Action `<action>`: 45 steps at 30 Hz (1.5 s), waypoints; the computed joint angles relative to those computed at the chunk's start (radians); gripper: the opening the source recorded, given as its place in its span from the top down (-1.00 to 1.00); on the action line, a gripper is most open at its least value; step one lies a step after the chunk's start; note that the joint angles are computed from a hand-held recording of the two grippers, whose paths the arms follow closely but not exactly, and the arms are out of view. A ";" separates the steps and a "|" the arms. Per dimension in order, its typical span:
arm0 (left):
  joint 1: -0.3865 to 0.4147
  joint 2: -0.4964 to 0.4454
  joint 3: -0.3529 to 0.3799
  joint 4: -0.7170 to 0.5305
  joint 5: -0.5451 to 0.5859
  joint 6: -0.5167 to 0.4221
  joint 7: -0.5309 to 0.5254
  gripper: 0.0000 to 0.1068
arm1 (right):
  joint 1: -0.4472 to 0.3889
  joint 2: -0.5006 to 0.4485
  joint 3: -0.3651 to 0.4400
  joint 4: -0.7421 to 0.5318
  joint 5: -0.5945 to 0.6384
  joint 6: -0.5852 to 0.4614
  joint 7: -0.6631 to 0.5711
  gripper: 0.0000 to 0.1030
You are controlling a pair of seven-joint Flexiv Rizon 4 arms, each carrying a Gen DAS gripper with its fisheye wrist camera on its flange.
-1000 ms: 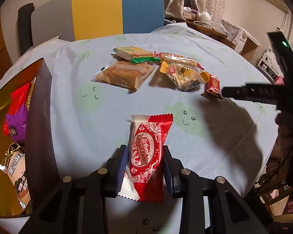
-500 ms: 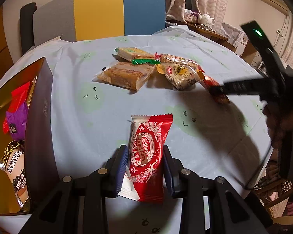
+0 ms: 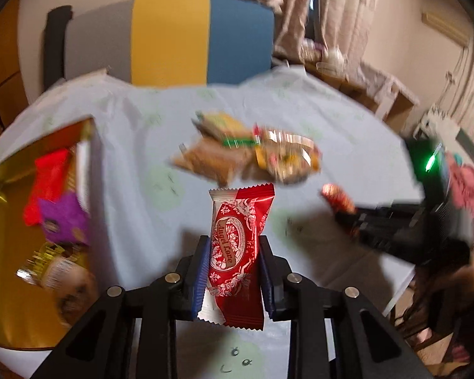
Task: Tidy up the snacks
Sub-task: 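Drop the wafer packet into the gold tin with the left tool while the right holds its packet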
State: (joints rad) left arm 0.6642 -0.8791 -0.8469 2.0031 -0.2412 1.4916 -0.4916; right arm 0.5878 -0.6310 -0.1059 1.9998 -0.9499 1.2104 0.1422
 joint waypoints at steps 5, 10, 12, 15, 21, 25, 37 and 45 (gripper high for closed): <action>0.073 0.007 -0.065 -0.056 -0.072 -0.035 -0.055 0.46 | 0.002 -0.003 -0.007 -0.001 -0.008 0.007 0.010 0.56; -0.061 0.041 0.142 -0.240 -0.205 -0.123 -0.202 0.46 | 0.006 -0.003 -0.011 0.001 -0.029 0.001 0.023 0.56; -0.132 0.035 0.253 -0.323 -0.238 -0.165 -0.266 0.46 | 0.003 -0.003 -0.009 0.001 -0.034 0.003 0.027 0.55; -0.235 -0.005 0.415 -0.467 -0.275 -0.273 -0.391 0.46 | 0.000 -0.002 -0.007 0.002 -0.039 0.003 0.029 0.55; -0.352 -0.075 0.599 -0.611 -0.307 -0.404 -0.503 0.40 | -0.002 -0.003 -0.003 0.000 -0.048 -0.004 0.034 0.55; -0.403 -0.114 0.674 -0.669 -0.283 -0.445 -0.536 0.35 | -0.005 -0.003 -0.001 0.000 -0.049 -0.004 0.035 0.55; -0.355 0.002 0.578 -0.418 -0.265 -0.110 -0.398 0.34 | -0.001 -0.002 -0.004 0.000 -0.074 -0.014 0.058 0.55; -0.218 0.077 0.398 -0.229 -0.227 0.070 -0.300 0.34 | -0.013 0.008 -0.003 0.017 -0.103 0.042 0.096 0.56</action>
